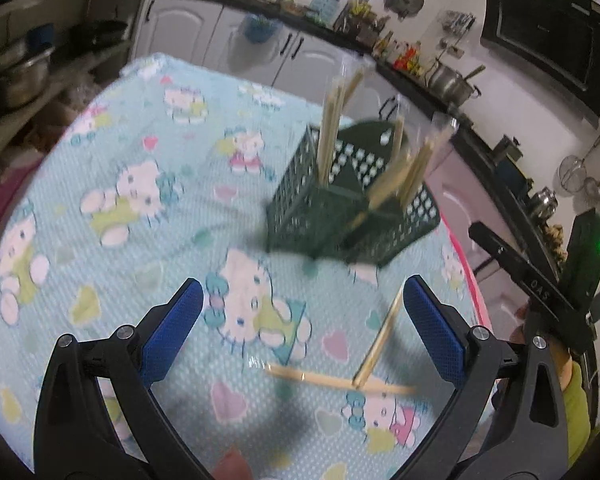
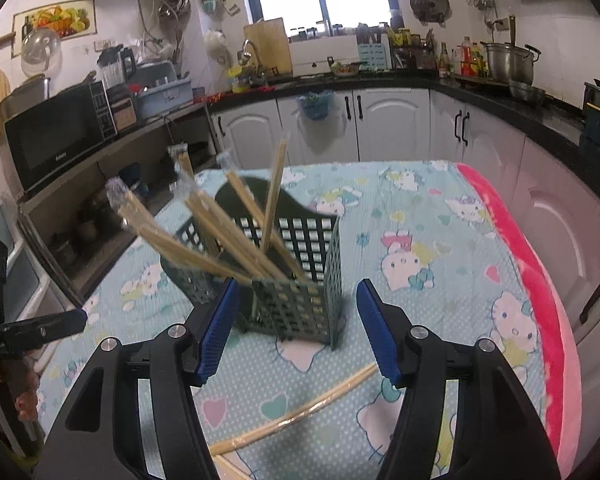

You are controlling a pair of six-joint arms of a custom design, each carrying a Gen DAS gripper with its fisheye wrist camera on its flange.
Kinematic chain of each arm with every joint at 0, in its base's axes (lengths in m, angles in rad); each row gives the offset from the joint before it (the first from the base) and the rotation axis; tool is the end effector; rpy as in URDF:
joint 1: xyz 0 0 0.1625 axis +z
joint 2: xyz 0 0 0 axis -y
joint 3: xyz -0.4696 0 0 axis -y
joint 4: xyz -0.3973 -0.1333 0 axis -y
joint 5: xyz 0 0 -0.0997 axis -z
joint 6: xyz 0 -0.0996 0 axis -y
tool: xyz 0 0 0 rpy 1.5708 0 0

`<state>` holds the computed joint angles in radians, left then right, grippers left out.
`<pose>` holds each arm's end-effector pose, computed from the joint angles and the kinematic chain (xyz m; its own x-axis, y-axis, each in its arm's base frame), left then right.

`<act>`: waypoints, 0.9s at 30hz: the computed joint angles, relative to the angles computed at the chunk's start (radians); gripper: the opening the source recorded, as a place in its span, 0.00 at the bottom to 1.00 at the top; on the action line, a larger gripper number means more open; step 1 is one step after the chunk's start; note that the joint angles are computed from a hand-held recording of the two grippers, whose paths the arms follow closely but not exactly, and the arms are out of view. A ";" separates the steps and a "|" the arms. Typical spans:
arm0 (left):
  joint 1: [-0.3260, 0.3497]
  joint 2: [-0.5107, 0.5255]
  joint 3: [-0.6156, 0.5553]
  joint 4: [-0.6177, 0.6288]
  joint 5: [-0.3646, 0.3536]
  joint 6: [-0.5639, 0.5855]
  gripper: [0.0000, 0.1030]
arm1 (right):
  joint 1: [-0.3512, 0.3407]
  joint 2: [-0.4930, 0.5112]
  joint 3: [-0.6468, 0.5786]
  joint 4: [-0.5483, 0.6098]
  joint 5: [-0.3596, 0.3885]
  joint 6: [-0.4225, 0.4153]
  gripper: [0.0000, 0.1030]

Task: Organize utensils
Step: 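Move both open tools down toward the last chopsticks on the cloth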

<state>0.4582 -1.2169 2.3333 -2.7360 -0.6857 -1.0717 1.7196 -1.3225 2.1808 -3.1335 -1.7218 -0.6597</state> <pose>-0.3014 -0.3832 0.1879 -0.9368 -0.1241 -0.3272 0.1531 0.6954 -0.7021 0.1933 -0.4916 0.3066 -0.7147 -0.5015 0.4875 -0.6973 0.5647 -0.4415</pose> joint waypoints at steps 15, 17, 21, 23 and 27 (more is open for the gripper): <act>0.002 0.032 0.042 0.007 -0.105 -0.065 0.90 | -0.027 -0.005 0.031 0.032 -0.034 -0.004 0.57; 0.005 0.039 0.044 -0.006 -0.122 -0.064 0.90 | -0.034 -0.006 0.036 0.042 -0.043 -0.006 0.57; 0.014 0.050 0.051 -0.030 -0.164 -0.063 0.89 | -0.050 -0.008 0.046 0.059 -0.064 -0.007 0.57; 0.022 0.055 0.051 -0.040 -0.181 -0.057 0.85 | -0.055 -0.006 0.050 0.062 -0.080 -0.007 0.57; 0.042 0.072 0.057 -0.086 -0.232 -0.052 0.68 | -0.071 0.001 0.056 0.063 -0.100 -0.008 0.57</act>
<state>0.5001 -1.1445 2.3904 -2.8225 -0.9178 -1.1238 1.6485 -1.3218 2.2367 -3.0703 -1.8215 -0.6682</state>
